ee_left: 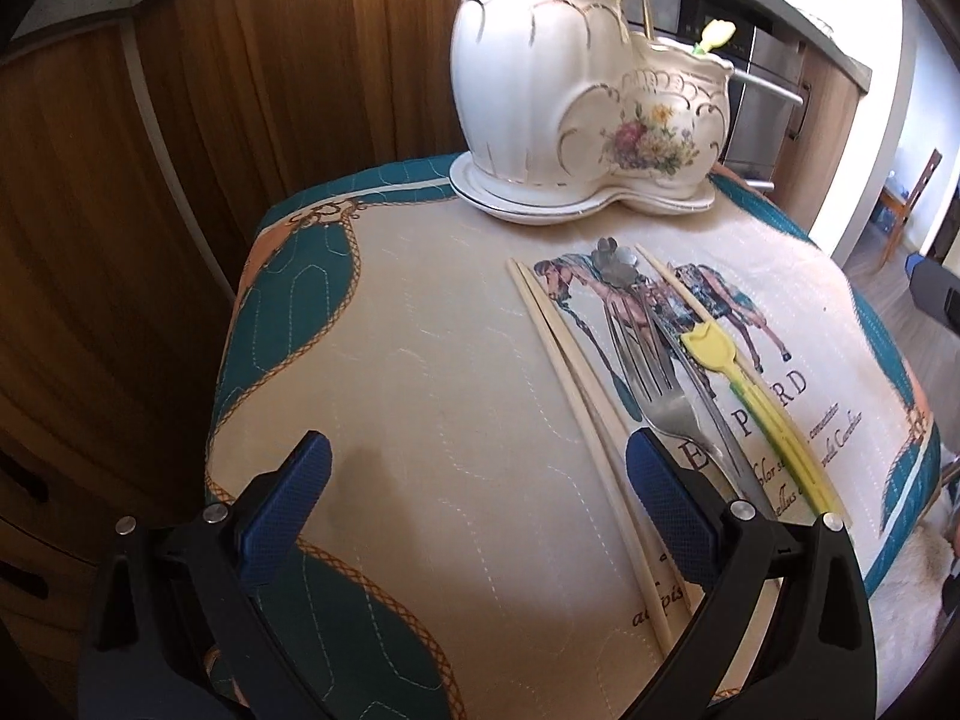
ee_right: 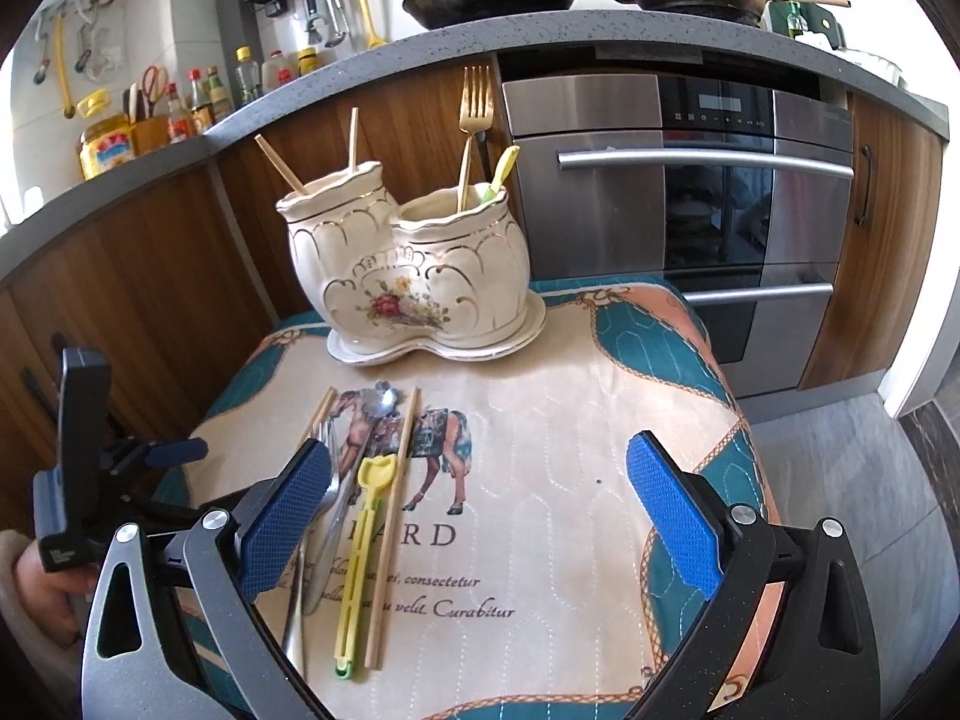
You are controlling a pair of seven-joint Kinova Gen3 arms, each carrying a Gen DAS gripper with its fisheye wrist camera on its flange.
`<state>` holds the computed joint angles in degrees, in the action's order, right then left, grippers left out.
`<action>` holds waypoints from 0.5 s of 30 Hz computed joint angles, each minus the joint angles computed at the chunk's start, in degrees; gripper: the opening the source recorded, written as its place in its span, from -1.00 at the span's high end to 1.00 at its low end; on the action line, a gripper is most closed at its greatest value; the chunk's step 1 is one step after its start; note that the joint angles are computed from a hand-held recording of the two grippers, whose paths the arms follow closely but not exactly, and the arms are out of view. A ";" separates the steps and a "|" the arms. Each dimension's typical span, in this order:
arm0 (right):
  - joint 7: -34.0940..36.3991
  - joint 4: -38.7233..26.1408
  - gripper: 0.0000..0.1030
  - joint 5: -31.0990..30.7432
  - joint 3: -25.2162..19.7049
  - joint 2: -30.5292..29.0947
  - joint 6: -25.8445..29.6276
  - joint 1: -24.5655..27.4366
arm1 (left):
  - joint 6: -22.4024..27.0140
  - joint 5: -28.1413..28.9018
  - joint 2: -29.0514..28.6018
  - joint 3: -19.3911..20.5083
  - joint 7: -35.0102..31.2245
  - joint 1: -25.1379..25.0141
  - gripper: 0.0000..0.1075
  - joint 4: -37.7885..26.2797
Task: Organize utensils
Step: 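Move both open tools back over the remaining utensils on the mat, then grasp another wooden chopstick with the left tool and lift it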
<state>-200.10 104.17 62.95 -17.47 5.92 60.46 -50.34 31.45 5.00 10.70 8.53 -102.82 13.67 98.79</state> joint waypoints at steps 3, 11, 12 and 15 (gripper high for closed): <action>0.17 -0.01 -0.90 0.00 0.02 0.02 0.02 0.02 | -0.42 -2.29 0.21 -0.66 2.06 1.26 -0.75 0.06; 1.79 -0.52 -0.90 -0.81 0.21 0.37 -0.67 0.27 | 1.76 -4.76 1.65 -0.38 2.50 1.84 0.00 -2.99; 2.27 -0.70 -0.90 -1.02 0.27 0.51 -0.83 0.30 | 2.37 -4.34 2.05 -0.19 1.96 1.60 0.00 -3.72; 3.25 -1.09 -0.90 -1.40 0.52 0.88 -1.12 0.23 | 4.33 -2.04 3.32 0.54 -0.45 0.45 0.01 -5.79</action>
<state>-196.86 103.08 61.55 -16.95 6.80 59.34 -50.11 35.78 2.95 14.02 9.07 -103.28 14.12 93.00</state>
